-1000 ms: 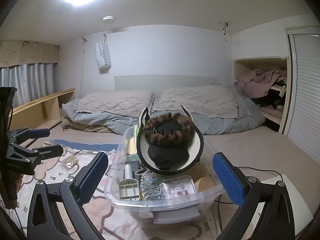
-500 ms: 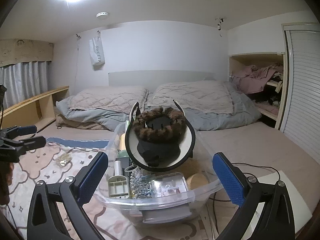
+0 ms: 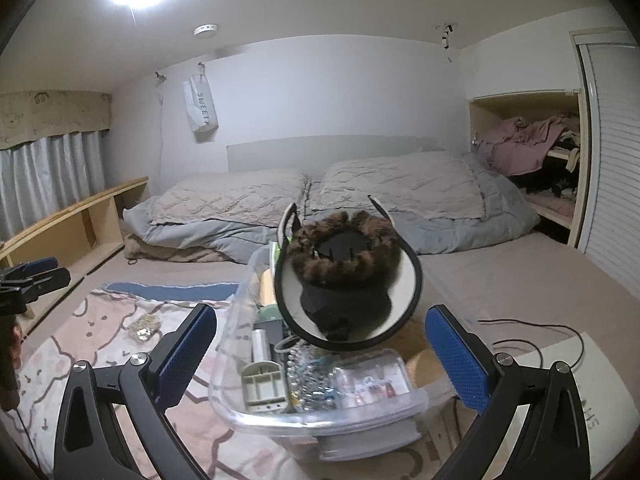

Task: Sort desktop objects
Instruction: 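Withdraw both tools from the box back toward the sheet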

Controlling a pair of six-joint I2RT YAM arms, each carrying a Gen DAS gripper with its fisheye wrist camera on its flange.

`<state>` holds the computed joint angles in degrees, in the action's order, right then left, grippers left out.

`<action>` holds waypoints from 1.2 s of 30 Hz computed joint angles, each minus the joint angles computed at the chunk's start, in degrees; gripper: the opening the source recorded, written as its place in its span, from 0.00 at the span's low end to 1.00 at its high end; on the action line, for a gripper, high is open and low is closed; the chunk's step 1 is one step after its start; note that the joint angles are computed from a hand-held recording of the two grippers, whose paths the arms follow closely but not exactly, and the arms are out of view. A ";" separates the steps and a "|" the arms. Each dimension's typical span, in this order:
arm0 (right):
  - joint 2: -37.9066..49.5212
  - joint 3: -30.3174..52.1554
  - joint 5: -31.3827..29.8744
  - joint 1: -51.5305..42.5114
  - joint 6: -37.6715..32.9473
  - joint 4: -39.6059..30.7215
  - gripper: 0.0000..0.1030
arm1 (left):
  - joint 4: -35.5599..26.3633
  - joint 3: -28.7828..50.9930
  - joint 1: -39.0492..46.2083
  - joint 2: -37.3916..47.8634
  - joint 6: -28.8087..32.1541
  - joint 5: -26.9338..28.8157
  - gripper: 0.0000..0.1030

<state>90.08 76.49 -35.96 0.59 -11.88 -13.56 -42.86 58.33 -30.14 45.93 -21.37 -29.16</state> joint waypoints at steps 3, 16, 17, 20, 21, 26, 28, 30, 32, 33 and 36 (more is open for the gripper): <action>0.12 0.48 0.15 1.59 0.87 -0.82 1.00 | -1.44 -1.02 3.77 -2.92 1.04 1.79 1.00; -2.27 -0.96 1.64 10.96 1.56 -2.74 1.00 | -8.24 -3.87 25.76 -14.07 8.85 13.52 1.00; -2.62 -1.46 2.18 11.93 1.58 -2.64 1.00 | -8.69 -4.18 29.56 -15.09 10.51 16.29 1.00; -3.27 -2.18 3.62 15.18 1.41 -3.03 1.00 | -9.99 -4.90 40.66 -17.21 15.31 24.50 1.00; -3.47 -2.44 3.99 16.35 1.28 -3.05 1.00 | -10.26 -5.19 43.67 -17.70 16.62 26.81 1.00; -4.70 -3.82 6.01 21.67 0.67 -2.89 1.00 | -12.67 -6.55 68.19 -19.01 28.62 45.91 1.00; -5.33 -4.37 7.05 23.95 0.26 -2.84 1.00 | -14.12 -6.86 78.17 -18.53 34.05 53.82 1.00; -5.61 -4.52 7.86 25.89 -0.11 -2.93 1.00 | -15.91 -7.01 86.99 -17.33 39.33 60.52 1.00; -6.12 -4.75 8.62 27.80 -0.49 -3.40 1.00 | -18.51 -6.89 95.66 -15.73 45.32 66.90 1.00; -6.31 -4.69 8.78 28.64 -0.71 -3.85 1.00 | -19.55 -6.84 98.71 -14.97 47.69 68.98 1.00; -6.99 -4.74 9.48 31.00 -0.97 -4.76 1.00 | -22.86 -6.54 107.21 -12.51 55.30 74.32 1.00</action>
